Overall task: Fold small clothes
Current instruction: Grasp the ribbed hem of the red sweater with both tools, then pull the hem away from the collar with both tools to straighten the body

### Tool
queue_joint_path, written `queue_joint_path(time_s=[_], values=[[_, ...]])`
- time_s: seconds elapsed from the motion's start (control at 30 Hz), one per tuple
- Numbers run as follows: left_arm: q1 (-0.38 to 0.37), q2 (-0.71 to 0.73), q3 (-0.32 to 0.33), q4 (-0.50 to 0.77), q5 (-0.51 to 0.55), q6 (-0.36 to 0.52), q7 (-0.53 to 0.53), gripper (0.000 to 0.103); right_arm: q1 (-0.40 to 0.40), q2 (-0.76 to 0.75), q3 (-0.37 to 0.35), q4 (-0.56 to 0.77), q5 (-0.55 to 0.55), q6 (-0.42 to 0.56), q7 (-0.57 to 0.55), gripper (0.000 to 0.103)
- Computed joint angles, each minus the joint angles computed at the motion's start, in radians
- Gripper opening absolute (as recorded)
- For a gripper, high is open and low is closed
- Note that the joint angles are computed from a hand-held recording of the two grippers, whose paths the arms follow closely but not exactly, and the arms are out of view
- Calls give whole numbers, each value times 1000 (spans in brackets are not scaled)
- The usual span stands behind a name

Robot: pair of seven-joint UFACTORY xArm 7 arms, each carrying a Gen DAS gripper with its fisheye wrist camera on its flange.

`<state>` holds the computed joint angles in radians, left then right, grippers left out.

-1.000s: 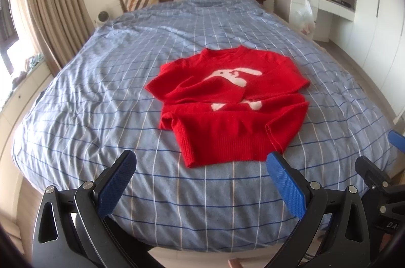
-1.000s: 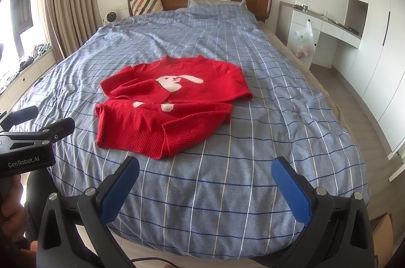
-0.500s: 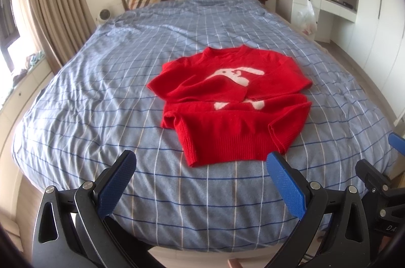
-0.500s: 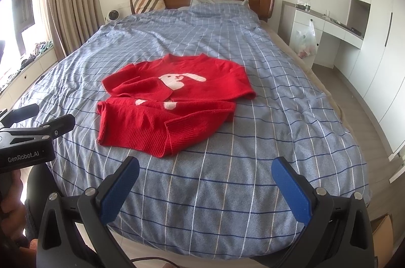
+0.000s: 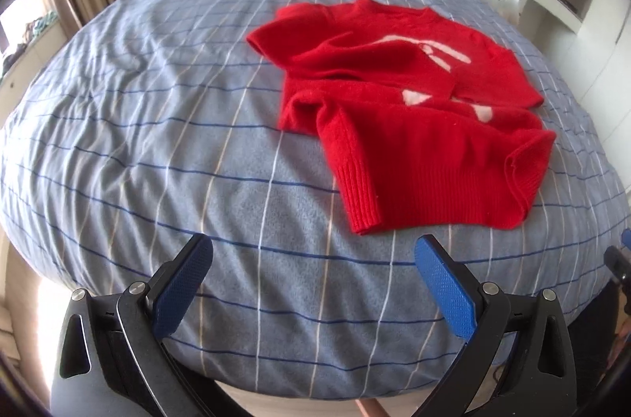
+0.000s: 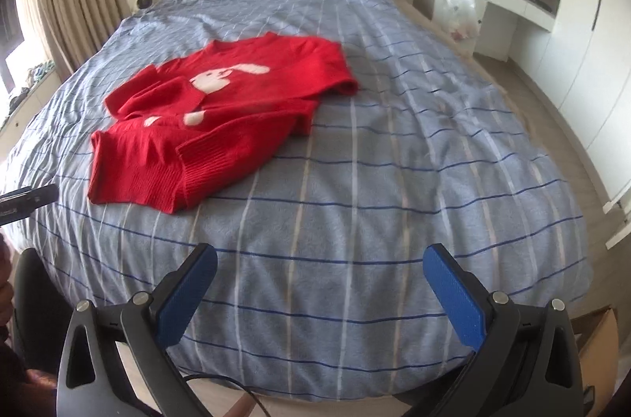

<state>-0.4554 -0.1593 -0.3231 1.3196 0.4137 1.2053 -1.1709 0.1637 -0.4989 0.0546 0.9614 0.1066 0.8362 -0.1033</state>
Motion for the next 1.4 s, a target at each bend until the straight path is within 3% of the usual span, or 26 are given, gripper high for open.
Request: queue_joint_path(time_s=[0.13,0.17,0.23,0.27,0.3,0.33,0.37,0.47,0.67,0.83,0.97,1.07,1.17,1.2,1.23,1.27,1.4], values=[[15,65,26,-4,13,-90,3,99,88,139,15,75,98,-61,-61,103],[13,86,29,11,30,-92,5,93,99,186,29,110,109,-78,-55,103],[3,130,37,45,48,-82,26,71,103,283,72,172,80,-136,1,102],[-3,146,44,56,39,-81,41,44,100,329,95,200,31,-153,42,101],[-6,145,55,49,15,-99,62,9,99,375,111,227,-25,-152,79,94],[-8,135,62,38,-6,-115,73,6,102,409,112,246,-49,-135,93,53],[-13,119,61,29,0,-114,64,6,103,417,100,246,-32,-120,93,15],[-14,13,59,-50,-44,-162,78,5,87,301,41,140,104,-117,60,10],[6,-75,21,-133,-148,-182,151,5,69,70,-96,0,274,76,-119,10],[12,-52,4,-156,-142,-189,123,9,71,75,-115,-39,344,101,-227,12],[18,-82,2,-186,-138,-195,96,15,50,75,-150,-55,476,113,-255,41],[22,-96,-2,-206,-139,-206,90,20,40,88,-168,-52,548,135,-284,45],[26,-89,-9,-212,-134,-207,80,18,26,149,-156,-28,588,156,-285,45],[27,-86,-13,-210,-127,-203,72,7,21,164,-150,-26,604,153,-283,45],[27,-86,-14,-211,-124,-199,65,4,18,177,-147,-22,625,152,-292,37],[28,-88,-15,-209,-121,-190,56,4,12,184,-136,-18,624,143,-293,5],[25,-105,-28,-200,-108,-133,23,2,-28,156,-75,-10,465,126,-187,4]])
